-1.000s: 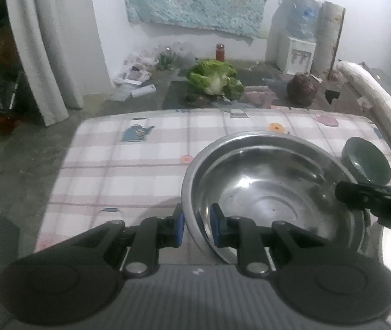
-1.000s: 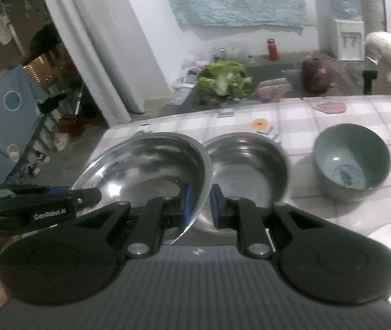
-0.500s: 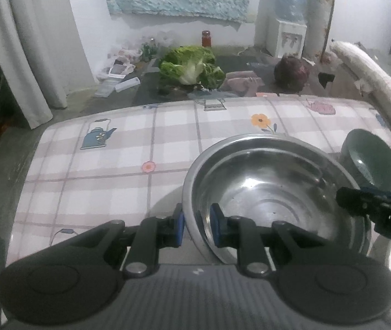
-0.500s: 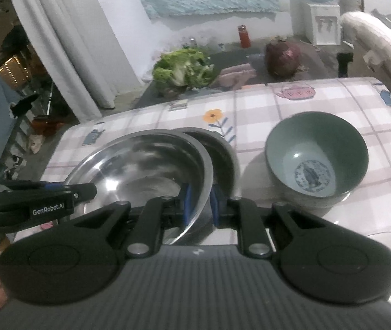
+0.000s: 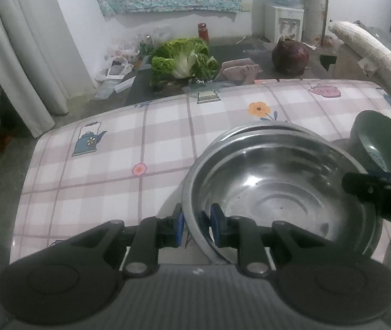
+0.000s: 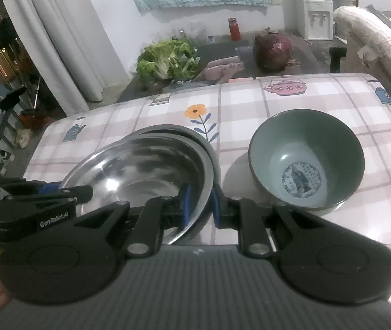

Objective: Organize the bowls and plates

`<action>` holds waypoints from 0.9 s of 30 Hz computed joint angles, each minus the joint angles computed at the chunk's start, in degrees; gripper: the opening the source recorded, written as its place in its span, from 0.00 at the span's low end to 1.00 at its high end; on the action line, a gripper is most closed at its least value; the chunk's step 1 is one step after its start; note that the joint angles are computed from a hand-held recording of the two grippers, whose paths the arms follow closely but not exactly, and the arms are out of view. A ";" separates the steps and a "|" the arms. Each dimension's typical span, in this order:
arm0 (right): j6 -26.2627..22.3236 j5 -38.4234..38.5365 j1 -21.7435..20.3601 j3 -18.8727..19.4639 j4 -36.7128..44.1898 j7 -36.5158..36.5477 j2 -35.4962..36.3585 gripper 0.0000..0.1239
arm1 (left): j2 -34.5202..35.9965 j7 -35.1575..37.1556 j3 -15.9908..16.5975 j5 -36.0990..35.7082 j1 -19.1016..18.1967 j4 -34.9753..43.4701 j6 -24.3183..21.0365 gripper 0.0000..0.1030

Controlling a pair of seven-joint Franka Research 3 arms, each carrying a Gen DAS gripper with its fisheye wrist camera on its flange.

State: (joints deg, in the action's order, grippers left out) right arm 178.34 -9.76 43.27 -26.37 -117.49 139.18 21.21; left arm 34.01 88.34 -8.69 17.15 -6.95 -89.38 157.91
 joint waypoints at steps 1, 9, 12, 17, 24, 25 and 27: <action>-0.28 0.12 -0.33 0.30 0.22 -0.25 0.08 0.13 | 0.30 0.01 0.04 0.06 -0.07 0.34 -0.17 0.21; -1.00 0.65 -2.77 2.58 1.05 -1.27 0.40 0.14 | 0.76 -0.79 0.75 1.35 -0.94 0.61 -0.19 0.22; -0.72 0.38 -2.76 2.44 0.97 -1.24 0.48 0.14 | 0.80 -1.30 1.10 2.01 -1.24 0.38 0.32 0.22; -0.78 0.50 -2.85 2.51 1.04 -1.48 0.57 0.14 | 0.90 -2.07 1.69 3.14 -1.69 0.34 0.86 0.22; -0.70 0.09 -1.83 1.43 1.14 -1.05 0.74 0.16 | 0.00 -2.71 1.68 4.01 -1.62 -0.92 2.10 0.22; -0.68 0.05 -1.81 1.40 1.21 -1.08 0.80 0.16 | -0.24 -2.76 1.73 4.20 -1.66 -1.25 2.39 0.22; -0.80 -0.05 -1.64 1.22 1.33 -0.98 0.88 0.18 | -0.66 -3.15 2.08 4.79 -1.89 -1.86 3.07 0.23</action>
State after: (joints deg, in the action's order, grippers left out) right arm 177.55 -9.81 41.63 -25.15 -116.16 138.20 22.09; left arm 33.35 85.19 -6.62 21.94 -8.85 -91.24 160.98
